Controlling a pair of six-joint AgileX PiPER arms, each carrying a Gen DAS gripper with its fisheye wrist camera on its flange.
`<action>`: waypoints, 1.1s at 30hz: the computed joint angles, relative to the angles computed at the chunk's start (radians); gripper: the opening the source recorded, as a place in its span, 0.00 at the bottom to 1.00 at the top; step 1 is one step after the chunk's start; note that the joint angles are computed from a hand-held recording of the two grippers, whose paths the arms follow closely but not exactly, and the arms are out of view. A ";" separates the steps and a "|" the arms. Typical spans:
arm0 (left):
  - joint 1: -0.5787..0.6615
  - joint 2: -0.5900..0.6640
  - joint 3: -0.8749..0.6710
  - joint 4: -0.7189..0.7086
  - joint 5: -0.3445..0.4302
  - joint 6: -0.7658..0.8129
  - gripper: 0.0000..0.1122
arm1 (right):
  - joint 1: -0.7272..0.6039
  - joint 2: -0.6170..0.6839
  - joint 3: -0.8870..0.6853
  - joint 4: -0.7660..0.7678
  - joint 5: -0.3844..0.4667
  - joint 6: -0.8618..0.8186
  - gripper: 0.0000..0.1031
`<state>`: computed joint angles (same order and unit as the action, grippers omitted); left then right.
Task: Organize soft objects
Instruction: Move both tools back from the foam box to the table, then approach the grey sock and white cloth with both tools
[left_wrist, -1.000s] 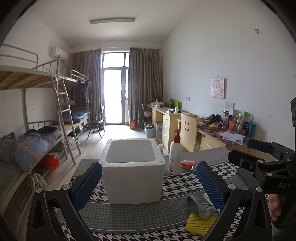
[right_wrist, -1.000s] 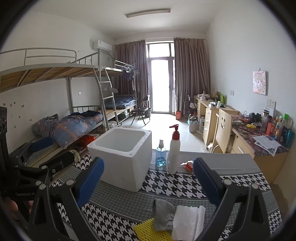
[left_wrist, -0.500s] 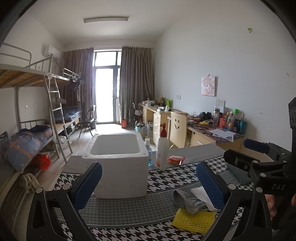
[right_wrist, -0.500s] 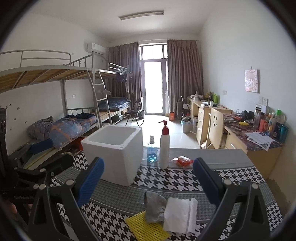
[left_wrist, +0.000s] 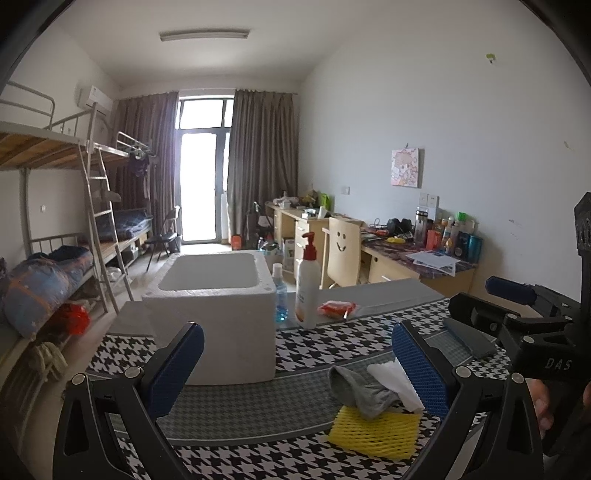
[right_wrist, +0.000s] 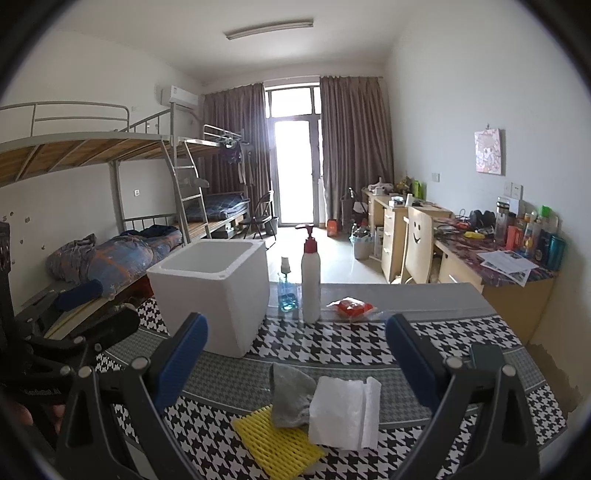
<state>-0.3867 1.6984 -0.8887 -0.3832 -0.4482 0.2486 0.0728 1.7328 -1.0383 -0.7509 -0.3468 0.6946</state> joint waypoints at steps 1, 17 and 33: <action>-0.002 0.002 -0.002 0.006 0.002 -0.005 0.91 | -0.002 0.000 0.002 -0.003 0.000 0.006 0.96; -0.007 0.041 0.008 0.148 -0.008 -0.132 0.91 | -0.035 0.007 0.046 0.033 -0.023 -0.028 0.96; -0.015 0.111 -0.045 0.275 0.057 -0.233 0.91 | -0.057 0.059 0.030 0.054 0.000 -0.038 0.96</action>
